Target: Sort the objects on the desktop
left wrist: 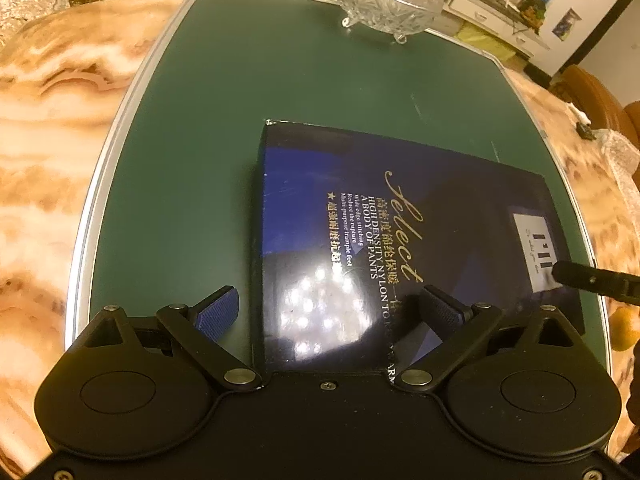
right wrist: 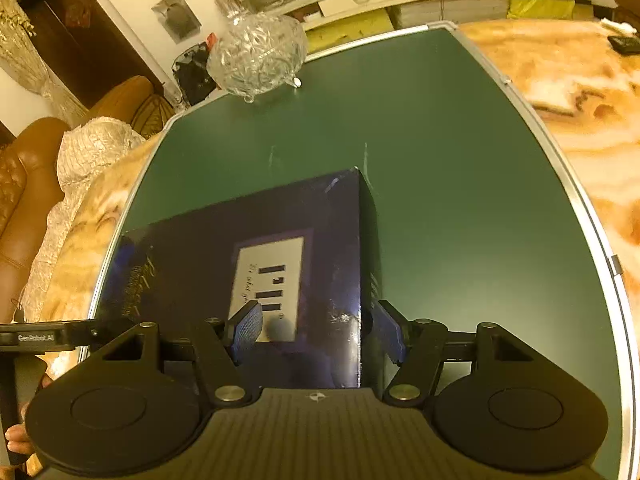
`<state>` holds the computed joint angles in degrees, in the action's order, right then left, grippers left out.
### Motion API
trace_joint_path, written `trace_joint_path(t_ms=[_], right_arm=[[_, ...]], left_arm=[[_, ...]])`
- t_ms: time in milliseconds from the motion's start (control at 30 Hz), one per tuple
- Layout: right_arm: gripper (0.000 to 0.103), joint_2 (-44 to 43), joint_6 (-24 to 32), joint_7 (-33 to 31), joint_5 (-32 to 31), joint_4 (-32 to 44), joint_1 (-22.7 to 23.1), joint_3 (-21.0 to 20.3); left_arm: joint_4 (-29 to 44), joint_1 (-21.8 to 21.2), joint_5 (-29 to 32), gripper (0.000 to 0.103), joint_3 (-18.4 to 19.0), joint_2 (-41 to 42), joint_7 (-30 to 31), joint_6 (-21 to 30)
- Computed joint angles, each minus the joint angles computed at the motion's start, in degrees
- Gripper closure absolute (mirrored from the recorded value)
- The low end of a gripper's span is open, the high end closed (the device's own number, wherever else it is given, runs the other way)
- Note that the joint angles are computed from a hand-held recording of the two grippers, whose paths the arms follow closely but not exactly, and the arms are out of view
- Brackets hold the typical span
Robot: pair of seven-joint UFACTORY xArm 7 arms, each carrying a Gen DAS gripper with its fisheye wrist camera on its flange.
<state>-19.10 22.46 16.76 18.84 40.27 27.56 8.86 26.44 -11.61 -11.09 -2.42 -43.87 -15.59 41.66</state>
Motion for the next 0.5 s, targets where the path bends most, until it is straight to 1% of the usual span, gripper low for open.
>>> trace_joint_path(t_ms=[200,333,500], right_arm=[[0.036,0.4,-2.0,-2.5,3.3,-1.1,1.4,-1.4],[0.036,0.2,-3.5,-3.5,5.2,-2.0,2.1,-1.9],[0.039,-0.5,-5.1,-2.0,4.8,-3.1,2.0,-1.1]], left_arm=[[-0.3,-1.0,-1.8,0.003,1.0,0.8,0.5,-0.9],[-0.2,-0.8,-1.6,0.004,0.4,0.8,0.1,-0.9],[0.1,-0.4,-1.0,0.007,-0.4,0.2,-1.1,0.0]])
